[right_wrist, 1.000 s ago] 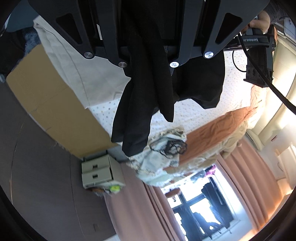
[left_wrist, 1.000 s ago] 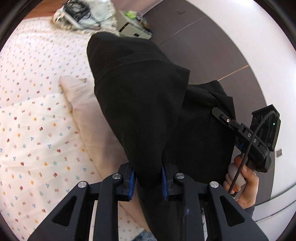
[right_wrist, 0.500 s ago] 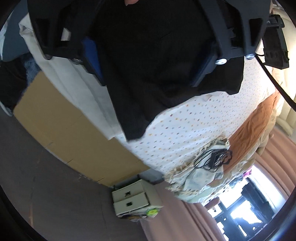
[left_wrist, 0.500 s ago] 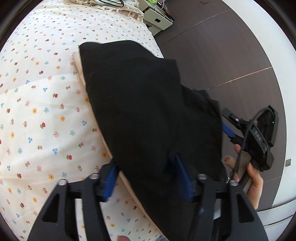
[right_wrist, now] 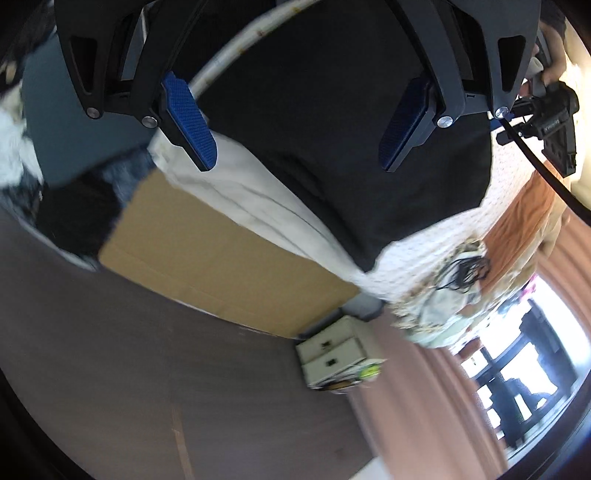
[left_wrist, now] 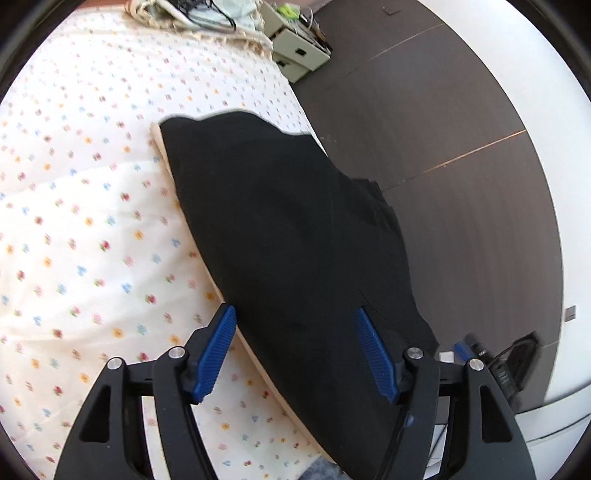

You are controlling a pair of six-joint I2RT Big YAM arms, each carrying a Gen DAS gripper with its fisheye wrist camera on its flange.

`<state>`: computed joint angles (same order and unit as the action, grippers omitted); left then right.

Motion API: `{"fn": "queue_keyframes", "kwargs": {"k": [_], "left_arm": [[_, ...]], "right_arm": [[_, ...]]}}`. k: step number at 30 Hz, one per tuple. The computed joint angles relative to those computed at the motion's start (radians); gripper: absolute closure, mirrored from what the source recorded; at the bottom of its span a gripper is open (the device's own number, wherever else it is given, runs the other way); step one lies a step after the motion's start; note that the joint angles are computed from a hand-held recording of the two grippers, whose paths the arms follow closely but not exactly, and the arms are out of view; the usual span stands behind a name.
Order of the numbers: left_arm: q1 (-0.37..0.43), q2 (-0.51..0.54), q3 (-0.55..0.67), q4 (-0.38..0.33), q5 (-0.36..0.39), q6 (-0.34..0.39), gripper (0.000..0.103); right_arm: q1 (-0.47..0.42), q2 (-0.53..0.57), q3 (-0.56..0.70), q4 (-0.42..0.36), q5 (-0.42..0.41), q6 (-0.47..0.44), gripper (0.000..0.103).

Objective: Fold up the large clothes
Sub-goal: 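Lay the folded black bundle onto the beige cloth stack and press it flat with both grippers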

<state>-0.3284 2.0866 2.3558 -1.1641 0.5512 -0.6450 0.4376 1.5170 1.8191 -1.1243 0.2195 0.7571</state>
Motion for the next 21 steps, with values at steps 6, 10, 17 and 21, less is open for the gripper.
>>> {"fn": "queue_keyframes", "kwargs": {"k": [6,10,17,21], "left_arm": [[-0.004,0.023,0.02,0.018,-0.009,0.012,0.035],[-0.006,0.071,0.083,-0.007,-0.016,0.032,0.037],[-0.024,0.167,0.298,-0.112,-0.045,0.088,0.037],[-0.031,0.247,0.462,-0.194,-0.043,0.101,0.037]], "right_arm": [[0.021,-0.061,-0.124,0.046,-0.024,0.179,0.024],[0.017,-0.062,-0.163,0.112,-0.127,0.217,0.042],[0.02,-0.13,-0.241,0.189,-0.066,0.313,0.102],[0.051,-0.17,-0.288,0.176,-0.005,0.35,0.102]]}}
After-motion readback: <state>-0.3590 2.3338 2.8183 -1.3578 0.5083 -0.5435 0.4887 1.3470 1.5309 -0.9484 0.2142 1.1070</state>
